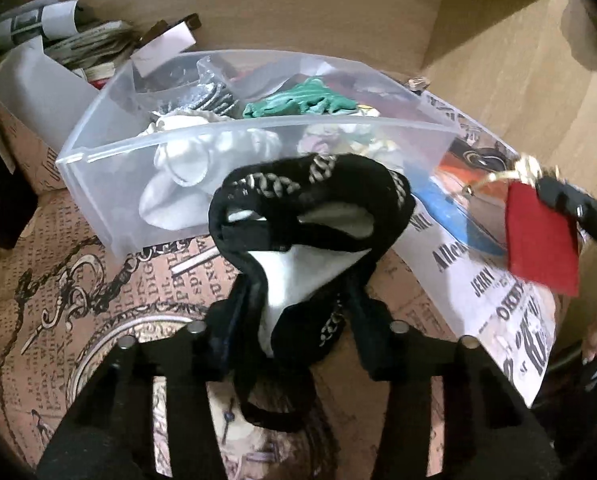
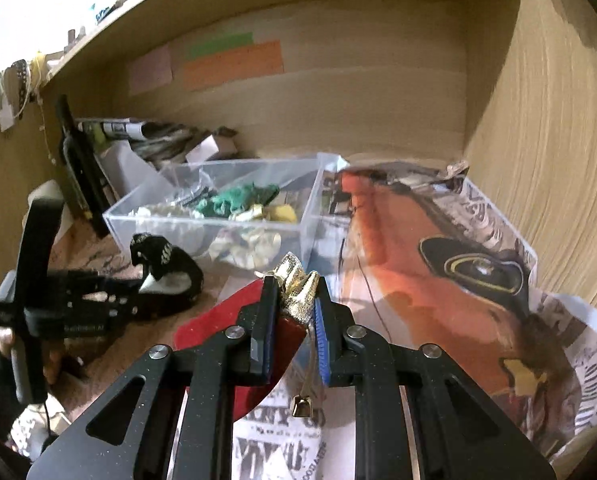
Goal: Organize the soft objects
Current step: 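Grasp the black fabric item with left tool while right tool grasps gold-red felt, then lower both held items into the clear bin and open both tools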
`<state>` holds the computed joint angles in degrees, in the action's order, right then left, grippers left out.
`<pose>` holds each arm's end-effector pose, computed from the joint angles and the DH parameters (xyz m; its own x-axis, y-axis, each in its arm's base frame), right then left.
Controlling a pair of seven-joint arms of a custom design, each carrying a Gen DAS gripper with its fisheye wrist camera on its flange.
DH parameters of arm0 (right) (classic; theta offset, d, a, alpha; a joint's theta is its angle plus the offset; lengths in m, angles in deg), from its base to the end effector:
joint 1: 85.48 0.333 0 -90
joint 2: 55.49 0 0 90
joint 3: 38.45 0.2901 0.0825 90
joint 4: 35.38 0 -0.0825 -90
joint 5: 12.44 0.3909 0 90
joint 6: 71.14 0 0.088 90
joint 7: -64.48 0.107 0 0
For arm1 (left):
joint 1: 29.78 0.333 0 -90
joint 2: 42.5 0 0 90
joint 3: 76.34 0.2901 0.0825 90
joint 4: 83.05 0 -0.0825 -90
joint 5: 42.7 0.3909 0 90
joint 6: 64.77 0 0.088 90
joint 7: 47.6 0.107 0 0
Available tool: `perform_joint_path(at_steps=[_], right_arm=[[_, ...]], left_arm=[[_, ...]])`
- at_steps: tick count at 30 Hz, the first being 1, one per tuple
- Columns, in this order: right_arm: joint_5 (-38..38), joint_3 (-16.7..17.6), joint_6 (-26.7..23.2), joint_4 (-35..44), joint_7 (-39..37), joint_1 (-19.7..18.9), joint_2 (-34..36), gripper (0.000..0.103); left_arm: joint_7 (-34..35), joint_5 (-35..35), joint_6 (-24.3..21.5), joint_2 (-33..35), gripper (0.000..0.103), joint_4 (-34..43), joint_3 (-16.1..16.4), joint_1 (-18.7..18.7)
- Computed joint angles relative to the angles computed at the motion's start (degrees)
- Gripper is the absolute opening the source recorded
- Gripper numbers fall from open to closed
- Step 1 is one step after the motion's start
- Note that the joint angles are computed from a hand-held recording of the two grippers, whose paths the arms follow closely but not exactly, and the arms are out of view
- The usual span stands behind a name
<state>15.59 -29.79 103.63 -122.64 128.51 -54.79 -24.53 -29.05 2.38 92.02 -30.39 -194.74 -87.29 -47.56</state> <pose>0.6068 0.4196 0.4341 0.6261 -0.7690 -0.1291 -0.4852 -0.2547 -0.8365 0.5487 -0.3259 0.4026 0.0642 -0.9863 0.1516 -0.7515 -0.1478 -0.6429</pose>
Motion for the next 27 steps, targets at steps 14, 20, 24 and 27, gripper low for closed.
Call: perform_joint_path(at_steps=[14,20,24,27], right_arm=[[4.6,6.2,3.7,6.3,-8.1,-2.7,2.6,0.015],[5.5,7.6,3.5,12.2,-10.3,-2.2,5.5,0.015],[3.9,4.8,1.5,18.4,-8.8,0.8,8.8,0.015],[2.3,3.1,-0.4,24.3,-7.1,2.5,12.3,0.015]], left_arm=[[-16.2,16.7,-2.7,-8.5,0.034,-3.5,-0.9,-1.2],[-19.5,21.3,-5.4,-10.8,0.034,-2.4,-2.1,0.1],[-20.1,23.0,-6.7,-11.4,0.034,-1.4,-2.4,1.1],[-20.1,23.0,-7.2,-11.2,0.034,-0.4,-2.2,1.9]])
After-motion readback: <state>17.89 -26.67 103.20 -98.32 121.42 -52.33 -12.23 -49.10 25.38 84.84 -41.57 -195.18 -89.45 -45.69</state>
